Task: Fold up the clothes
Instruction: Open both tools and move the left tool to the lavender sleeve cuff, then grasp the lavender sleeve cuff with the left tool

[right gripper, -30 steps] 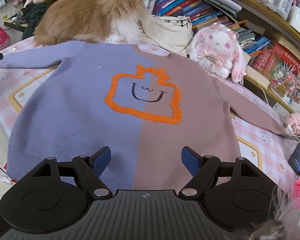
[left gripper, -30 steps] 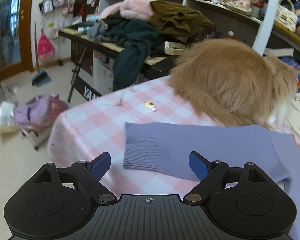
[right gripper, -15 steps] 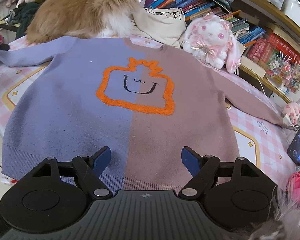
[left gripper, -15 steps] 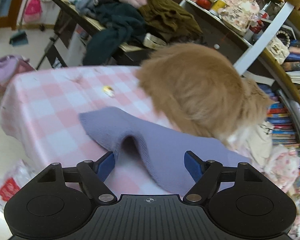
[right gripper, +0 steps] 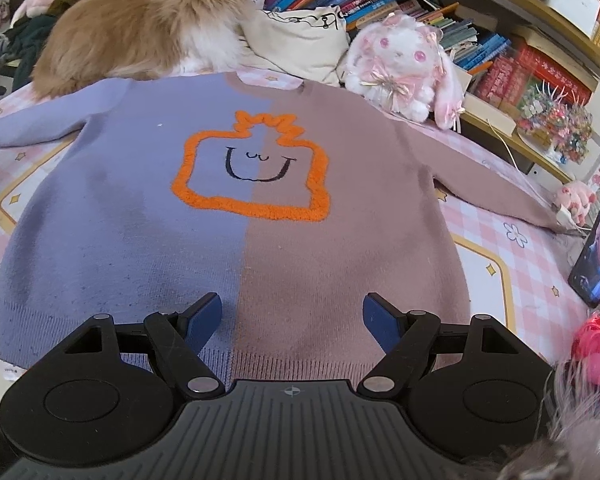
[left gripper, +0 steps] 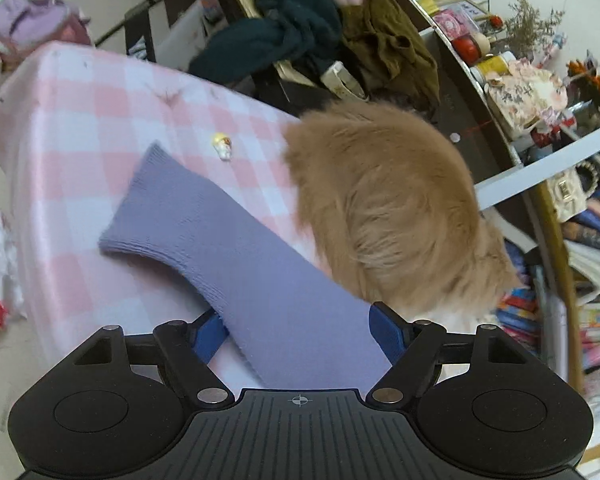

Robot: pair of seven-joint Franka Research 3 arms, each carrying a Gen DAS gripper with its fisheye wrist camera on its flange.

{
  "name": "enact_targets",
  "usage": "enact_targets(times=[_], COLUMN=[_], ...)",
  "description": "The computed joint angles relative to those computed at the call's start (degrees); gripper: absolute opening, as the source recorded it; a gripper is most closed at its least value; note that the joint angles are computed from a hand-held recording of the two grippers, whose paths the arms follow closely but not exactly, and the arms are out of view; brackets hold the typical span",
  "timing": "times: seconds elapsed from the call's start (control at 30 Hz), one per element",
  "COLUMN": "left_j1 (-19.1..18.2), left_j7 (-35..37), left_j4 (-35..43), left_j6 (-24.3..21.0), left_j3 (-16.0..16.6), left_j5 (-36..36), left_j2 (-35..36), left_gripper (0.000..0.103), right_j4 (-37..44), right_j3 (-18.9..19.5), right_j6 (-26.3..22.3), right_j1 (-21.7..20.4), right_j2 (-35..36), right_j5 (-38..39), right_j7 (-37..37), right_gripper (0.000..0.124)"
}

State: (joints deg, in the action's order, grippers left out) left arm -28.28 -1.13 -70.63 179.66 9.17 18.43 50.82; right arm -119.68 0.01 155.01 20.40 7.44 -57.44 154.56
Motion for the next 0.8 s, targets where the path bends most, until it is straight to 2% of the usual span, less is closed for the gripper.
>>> enact_targets(times=[0.1,0.13,0.17,0.27,0.3,0.4,0.53,0.6,0.73,0.8], left_j1=[-5.4,-5.8,-5.4,-1.9,-1.6,-5.3,-6.6,-7.1,-5.7,-4.1], left_j7=[-8.0,-8.5,-8.1,-4.9,-4.9,-9.9,-9.6,-8.9,-6.7,-4.7], left_j4=[-3.3,-3.8,-4.0,-3.8,-4.0,-6.4,-8.2,-9.0,-9.8,-9.4], left_j6=[1.6,1.2,0.6,-0.8,-0.5,3.6,5.2,6.0,6.2,4.4], left_j3=[9.0,10.1,9.8,5.5,5.4,10.9,12.6,13.2,11.3,9.1], left_j5=[-2.0,-1.7,-1.1,1.1,1.5,0.4,-1.7,-2.9,-5.5,-5.6], left_j2=[-0.7,-1.1,-1.4,-2.1,-2.2,-1.8,-1.9,-2.0,-2.3,-2.6], left_gripper=[0.076,0.076,0.074,0.061,0.060,0.057,0.048,0.037,0.022,0.006], right_j4=[-0.1,-0.2,-0.4,-0.5,-0.5,-0.3,-0.1,-0.3,-1.0,-1.5], right_j3=[0.0,0.1,0.1,0.2,0.2,0.3,0.4,0.3,0.4,0.5], right_j6=[-0.4,-0.5,-0.6,-1.1,-1.2,-1.5,-1.8,-1.9,-2.4,-2.7], right_j1=[0.1,0.0,0.0,-0.2,-0.2,-0.2,-0.1,-0.1,-0.3,-0.5], right_j2=[-0.1,-0.3,-0.4,-0.5,-0.5,-0.3,-0.2,-0.4,-1.0,-1.4], right_j5=[0.1,0.4,0.6,1.6,1.8,2.5,3.2,3.2,3.5,3.7], right_j7=[0.4,0.4,0.4,0.4,0.4,-0.1,-1.6,-1.9,-1.9,-1.7], right_gripper=[0.076,0.076,0.076,0.076,0.076,0.076,0.076,0.076,0.076,0.076])
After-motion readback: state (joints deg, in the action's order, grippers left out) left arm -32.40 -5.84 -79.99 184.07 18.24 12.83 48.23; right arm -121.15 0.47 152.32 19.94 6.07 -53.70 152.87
